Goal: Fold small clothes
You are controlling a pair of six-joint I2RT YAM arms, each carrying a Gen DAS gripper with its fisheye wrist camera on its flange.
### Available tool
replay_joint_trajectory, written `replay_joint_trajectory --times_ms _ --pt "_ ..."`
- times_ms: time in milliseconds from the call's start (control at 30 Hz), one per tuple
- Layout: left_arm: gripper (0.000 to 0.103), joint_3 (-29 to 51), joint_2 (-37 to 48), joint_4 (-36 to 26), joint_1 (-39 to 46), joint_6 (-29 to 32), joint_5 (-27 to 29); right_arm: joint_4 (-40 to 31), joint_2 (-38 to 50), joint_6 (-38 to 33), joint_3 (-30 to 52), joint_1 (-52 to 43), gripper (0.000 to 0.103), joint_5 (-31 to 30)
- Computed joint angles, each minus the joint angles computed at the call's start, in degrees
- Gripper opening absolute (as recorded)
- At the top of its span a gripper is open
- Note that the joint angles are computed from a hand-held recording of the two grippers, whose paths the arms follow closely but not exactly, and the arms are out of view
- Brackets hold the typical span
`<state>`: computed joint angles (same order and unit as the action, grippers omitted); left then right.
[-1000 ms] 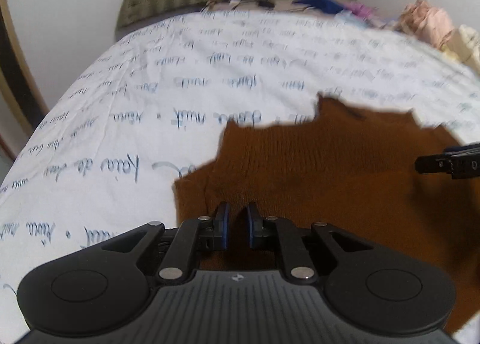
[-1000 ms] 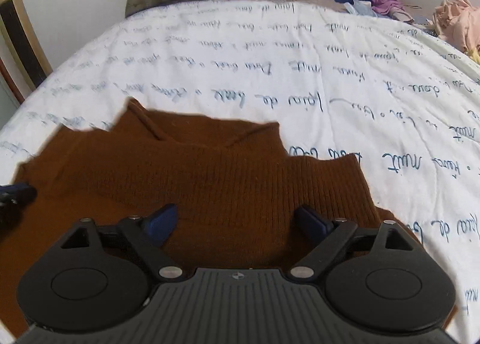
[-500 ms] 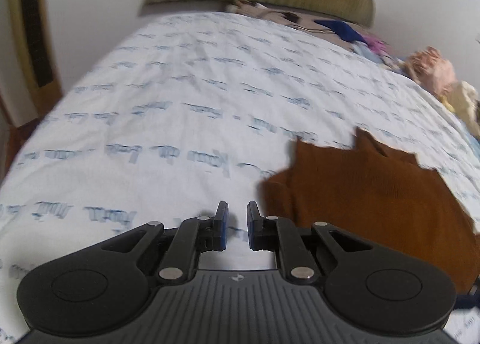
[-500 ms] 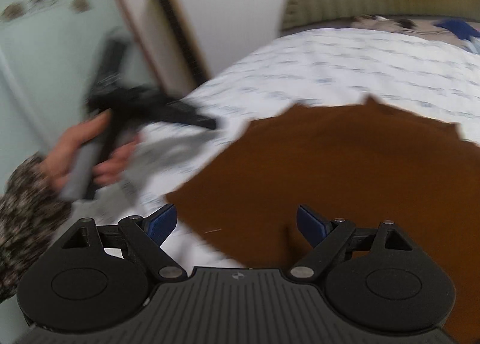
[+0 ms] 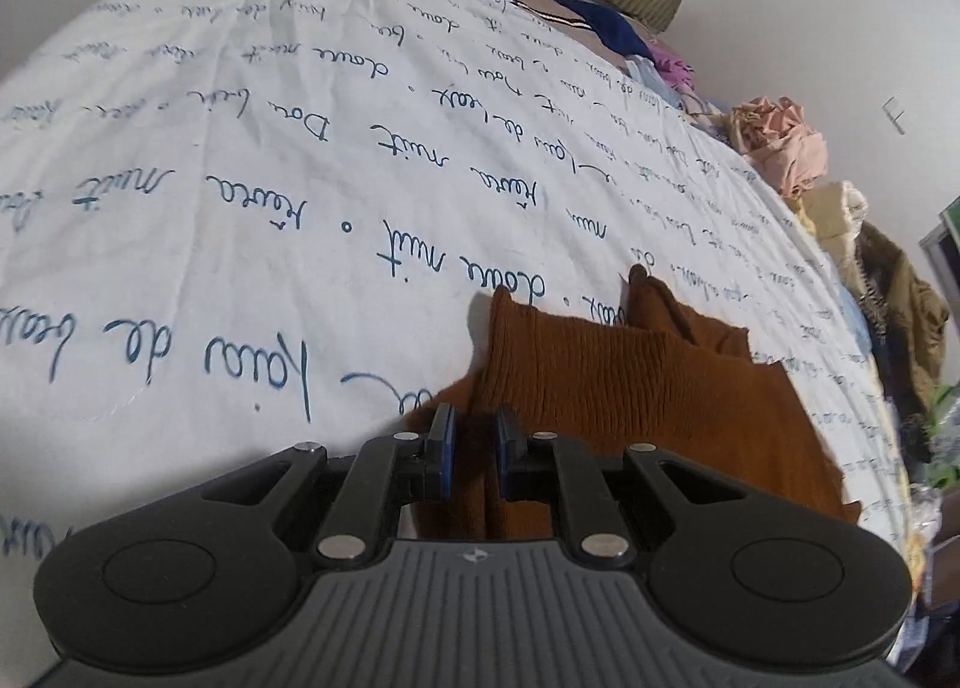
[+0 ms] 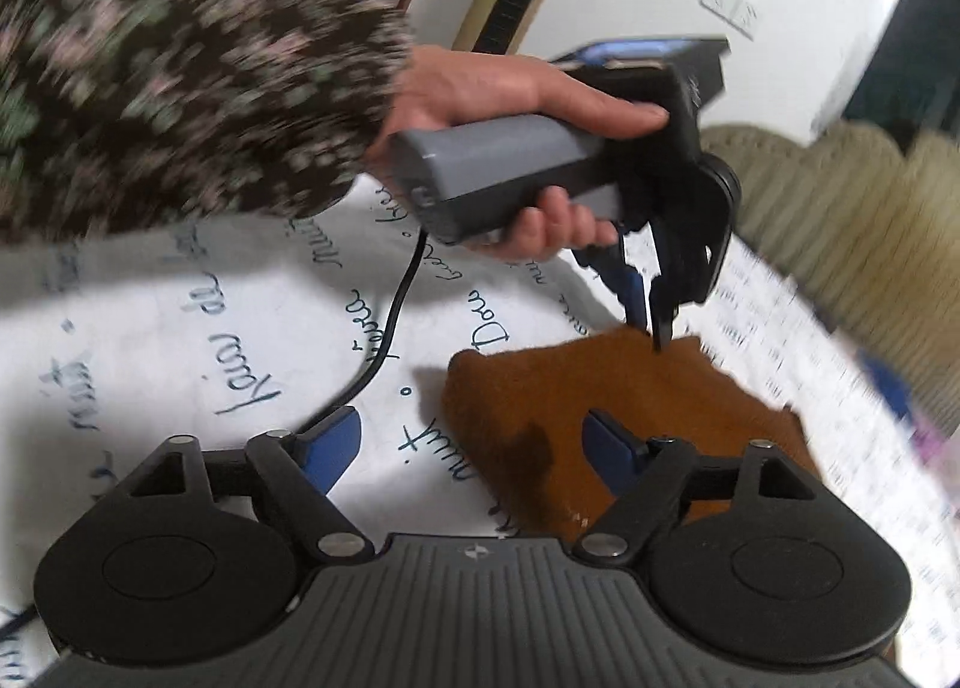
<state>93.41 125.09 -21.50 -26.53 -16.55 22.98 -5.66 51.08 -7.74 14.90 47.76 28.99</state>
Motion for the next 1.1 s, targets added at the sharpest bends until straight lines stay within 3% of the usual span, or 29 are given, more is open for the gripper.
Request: replay_joint_trajectory --times_ms 67,233,367,433,667,700,767,833,933,1100 --pt "0.013 2.34 1.72 -1.06 0.57 0.0 1.67 2.12 2.08 -1.21 -0.01 1.0 0.068 2.09" --pt "0.013 5.4 4.22 -1.2 0.85 -1.12 2.41 2.86 5.23 0.54 0.22 2.01 0.068 5.08" --pt "0.013 5.99 4.15 -1.62 0.75 -0.94 0.11 2.57 4.73 0.85 -0.15 0.45 0.068 3.24" --pt "0.013 7.34 4.48 -3.92 0.96 0.42 -0.56 7.29 7.46 -1.22 -1.08 -2.33 0.068 0.72" --pt "0.014 10.82 6.91 -7.56 2.21 1.09 3.77 7.92 7.75 -1.2 -1.43 -4.82 0.068 -2.95" --pt "0.017 11.56 7.49 -8.1 2.33 1.18 5.17 7.7 7.75 -1.06 -1.36 -5.02 0.068 -3.36" --pt "0.054 12.06 8.1 -7.9 2.82 0.52 8.95 6.99 7.2 -0.49 -1.38 -5.16 0.068 -3.96" --pt "0.077 11.26 7.6 -6.03 2.74 -0.2 10.17 6.37 6.84 -0.24 -1.28 -5.41 0.068 -4.68" --pt "0.078 12.56 7.46 -7.24 1.41 1.55 5.86 5.93 6.52 0.1 -1.3 -5.28 0.068 -5.06" --pt "0.078 16.01 9.08 -11.46 1.14 2.53 7.16 5.48 6.07 0.47 -1.33 -5.56 0.068 -5.73"
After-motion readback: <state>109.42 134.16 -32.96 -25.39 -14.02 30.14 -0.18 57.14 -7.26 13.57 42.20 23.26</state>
